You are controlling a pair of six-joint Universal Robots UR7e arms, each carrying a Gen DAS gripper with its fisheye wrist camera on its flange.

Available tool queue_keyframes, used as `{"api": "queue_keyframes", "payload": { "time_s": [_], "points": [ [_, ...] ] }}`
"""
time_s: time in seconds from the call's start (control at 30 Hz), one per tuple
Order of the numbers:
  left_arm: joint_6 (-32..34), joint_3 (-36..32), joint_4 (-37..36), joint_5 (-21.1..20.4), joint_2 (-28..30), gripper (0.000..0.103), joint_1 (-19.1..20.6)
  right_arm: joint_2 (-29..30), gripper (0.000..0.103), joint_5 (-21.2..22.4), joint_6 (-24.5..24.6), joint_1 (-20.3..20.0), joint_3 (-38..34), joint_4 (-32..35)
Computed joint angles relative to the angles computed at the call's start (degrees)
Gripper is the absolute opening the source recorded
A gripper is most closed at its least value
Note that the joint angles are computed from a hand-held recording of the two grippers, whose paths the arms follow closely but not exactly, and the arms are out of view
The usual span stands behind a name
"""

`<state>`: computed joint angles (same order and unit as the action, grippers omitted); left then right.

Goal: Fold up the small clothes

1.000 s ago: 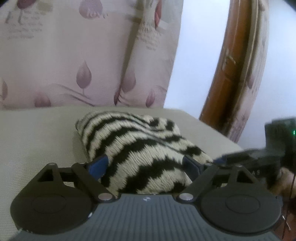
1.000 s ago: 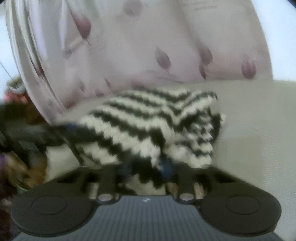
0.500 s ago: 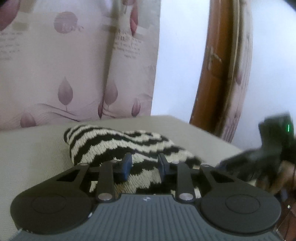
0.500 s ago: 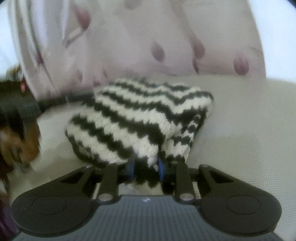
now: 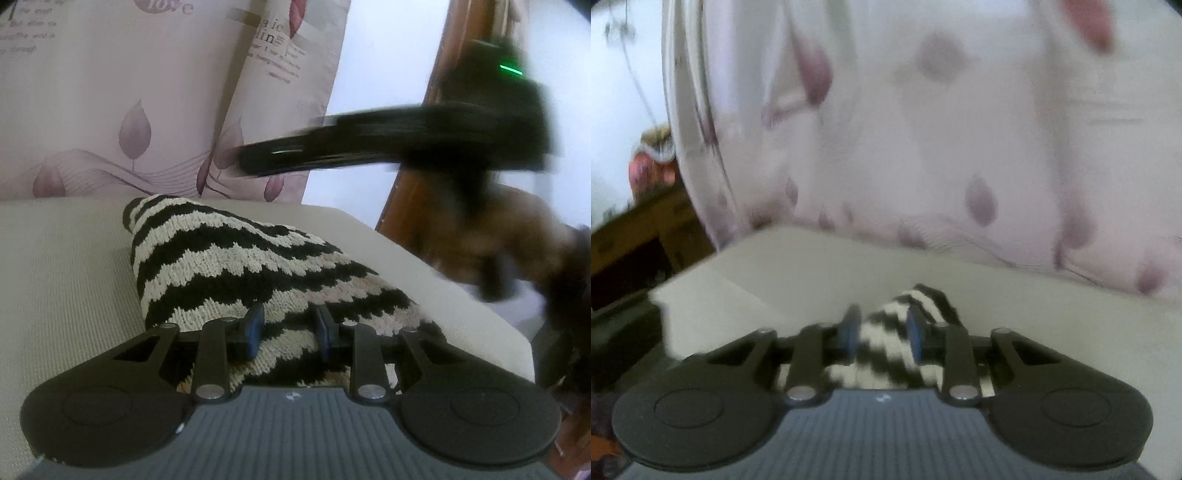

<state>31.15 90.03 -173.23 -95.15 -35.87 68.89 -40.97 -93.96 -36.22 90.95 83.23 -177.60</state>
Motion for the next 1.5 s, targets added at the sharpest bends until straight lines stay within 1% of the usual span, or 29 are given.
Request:
{"api": "queue_keyframes", "payload": {
  "time_s": [0.03,0.07,0.13,0.17,0.2,0.23,0.3,0.4,0.47,0.5,0.53,0.6,0.63,0.7,0.73,0.77,0.83,0.87,0.93,0.97,1.0,1.07,1.2,1.27,1.33,1.37,1.4,1.43,1.5],
  "points": [
    [-0.17,-0.14,-0.08,-0.03,0.11,0.030,0.03,1.98,0.018,-0.91,0.16,0.12,-3.33,3.07],
    [-0.08,-0.17,-0.17,0.06,0.13,0.030,-0.03,4.05,0.016,-2.19,0.61,0.13,-6.83,6.62],
    [0.02,0.21,-1.38,0.87,0.17,0.030,-0.17,8.30,0.015,-6.65,0.00,-0.15,-12.62,13.31],
    [-0.16,0.21,-1.77,1.15,0.18,0.030,-0.15,9.57,0.015,-6.70,0.25,-0.77,-13.74,13.61],
    [-1.03,-0.34,-1.04,0.75,0.21,0.030,0.09,9.72,0.015,-4.34,2.54,-1.56,-13.50,12.75],
    [-2.18,-1.02,0.09,-0.01,0.26,0.030,0.42,9.58,0.015,-3.71,3.80,-1.80,-13.98,14.03],
    [-3.66,-1.79,1.24,-0.78,0.40,0.030,0.71,9.13,0.015,-3.80,3.79,-1.85,-13.98,15.01],
    [-3.23,-1.61,1.05,-0.23,0.43,0.032,0.41,6.71,0.017,-0.87,6.84,-2.58,-11.98,14.97],
    [-3.21,-1.26,1.22,-0.06,0.18,0.032,0.23,4.19,0.018,2.86,8.67,-3.22,-6.90,7.84],
    [-3.17,-1.05,1.01,0.20,0.06,0.032,0.15,2.21,0.018,3.49,9.02,-3.46,-3.60,3.77],
    [-3.18,-1.00,0.97,0.35,0.03,0.032,0.08,0.17,0.018,2.21,8.44,-3.37,-0.25,0.16],
    [-3.58,-1.08,1.14,0.48,0.03,0.032,-0.03,-3.32,0.018,-0.89,4.96,-3.40,5.80,-5.22],
    [-3.62,-1.00,1.03,0.64,0.02,0.032,-0.11,-4.51,0.018,-2.00,4.09,-3.62,7.87,-6.17],
    [-3.18,-1.40,0.88,1.14,0.43,0.032,-0.41,-5.75,0.018,-6.77,2.28,-3.88,10.67,-6.17],
    [-2.83,-1.41,1.00,1.13,0.45,0.032,-0.39,-5.66,0.017,-8.15,0.44,-4.50,11.80,-6.60],
    [-2.66,-1.18,1.10,1.00,0.34,0.032,-0.32,-5.91,0.017,-7.13,-1.09,-5.23,13.81,-9.43],
    [-2.03,-0.66,0.06,1.43,0.38,0.032,-0.46,-5.54,0.017,-4.31,-2.05,-6.49,15.90,-14.42],
    [-1.45,-0.45,-0.64,1.77,0.49,0.032,-0.58,-5.54,0.017,-3.96,-0.93,-6.57,15.73,-14.29],
    [-1.05,-0.32,-1.00,2.27,0.54,0.032,-0.78,-6.24,0.018,-3.91,3.31,-6.25,14.99,-11.95],
    [-1.09,-0.47,-0.66,2.51,0.51,0.033,-0.93,-6.95,0.019,-3.45,5.07,-6.04,15.71,-13.00],
    [-1.00,-0.47,-0.54,2.70,0.42,0.033,-1.01,-7.99,0.021,-2.10,6.10,-5.99,17.56,-15.81],
    [-0.68,-0.38,-0.48,2.61,0.31,0.033,-0.93,-9.76,0.021,0.79,5.01,-6.12,22.04,-21.34],
    [-0.95,0.07,-1.88,2.46,0.55,0.034,-0.99,-11.76,0.021,-1.57,-0.21,-4.69,31.05,-30.14],
    [0.22,0.62,-2.94,2.73,0.56,0.034,-1.13,-11.08,0.020,-4.93,-3.26,-4.43,33.13,-33.39],
    [1.20,1.06,-3.38,2.61,0.42,0.034,-1.08,-8.80,0.019,-9.40,-6.31,-4.55,33.28,-34.64],
    [1.64,1.27,-3.43,2.21,0.33,0.035,-0.97,-7.79,0.019,-8.97,-6.78,-5.14,33.92,-37.79],
    [2.44,1.74,-4.27,2.34,0.26,0.035,-0.98,-7.60,0.019,-7.63,-5.02,-5.89,34.26,-38.78],
    [3.22,2.23,-5.08,2.59,0.13,0.035,-1.01,-7.69,0.019,-7.30,-3.08,-6.08,34.19,-38.58],
    [4.00,3.70,-6.76,3.38,-0.61,0.035,-1.29,-7.33,0.019,-7.30,-3.80,-5.99,33.95,-39.10]
  ]
}}
